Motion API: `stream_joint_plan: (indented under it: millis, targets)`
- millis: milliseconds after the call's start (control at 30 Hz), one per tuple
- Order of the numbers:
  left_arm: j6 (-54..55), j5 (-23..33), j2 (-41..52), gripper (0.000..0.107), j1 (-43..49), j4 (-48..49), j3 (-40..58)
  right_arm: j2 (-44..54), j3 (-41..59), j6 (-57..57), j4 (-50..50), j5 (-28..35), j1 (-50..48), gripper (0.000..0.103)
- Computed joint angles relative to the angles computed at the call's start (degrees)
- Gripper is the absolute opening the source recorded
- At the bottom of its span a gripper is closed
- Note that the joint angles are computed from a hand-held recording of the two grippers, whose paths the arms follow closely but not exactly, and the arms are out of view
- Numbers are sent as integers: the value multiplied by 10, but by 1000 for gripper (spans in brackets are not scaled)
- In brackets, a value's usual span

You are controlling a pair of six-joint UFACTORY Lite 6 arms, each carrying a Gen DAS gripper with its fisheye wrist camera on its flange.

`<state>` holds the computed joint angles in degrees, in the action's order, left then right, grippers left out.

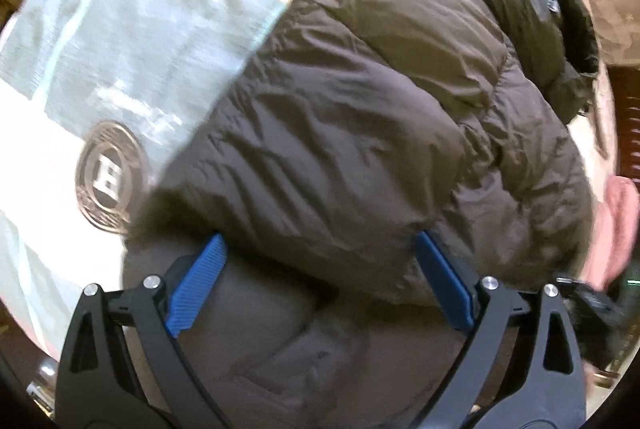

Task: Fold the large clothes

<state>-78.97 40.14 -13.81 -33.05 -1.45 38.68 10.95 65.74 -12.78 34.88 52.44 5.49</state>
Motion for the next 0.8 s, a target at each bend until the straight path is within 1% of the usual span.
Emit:
stream_joint_plan:
  millis: [67,133,167,200,233,267,300,333,367,400,467,500,533,567,633,667,700,733,767,800]
  targets:
    - [-7,0,8,96,6,18,3,-8,60,2,10,11,22,7]
    - [17,-18,11,96,26,-1,-1,0,134,18,-3,-5,36,6]
    - [25,-29,9,96,34,-9,-4,12,180,24,-18,-30,40,5]
    - [32,-40,11,96,41,-14,-3,28,211,29,-32,-47,43,5]
    - [46,-44,-1,96,49,-21,-14,58,248,46,-61,-46,48,5]
    - [58,-42,3,96,54,-27,-10,98,289,68,-100,-21,51,6]
    - [68,-32,8,96,58,-33,-4,150,337,109,-160,24,63,6]
    - [79,-30,-5,96,62,-40,-12,177,361,143,-198,58,69,9]
    - [84,-39,-15,96,65,-45,-18,184,361,201,-237,81,78,19]
    - [65,-27,-49,96,66,-33,-31,167,340,255,-270,87,84,26]
    - [6,13,-98,96,54,11,-41,95,266,344,-344,50,105,62]
    - [-2,24,-117,96,56,18,-49,64,240,357,-351,32,112,67]
    - [-4,32,-147,96,66,18,-66,41,219,347,-334,12,118,69]
    - [5,31,-164,96,77,13,-78,34,217,330,-293,-6,143,69]
    - [36,24,-186,96,100,-7,-101,80,265,266,-189,-11,197,69]
    - [52,18,-186,96,109,-17,-107,122,316,250,-169,8,221,69]
    - [67,12,-182,96,117,-26,-112,158,354,244,-173,21,247,69]
    - [100,2,-160,96,132,-43,-111,198,403,255,-201,38,278,68]
    - [114,-1,-137,96,135,-47,-110,242,440,268,-236,51,311,68]
    - [113,2,-113,96,132,-44,-108,286,470,283,-248,66,330,68]
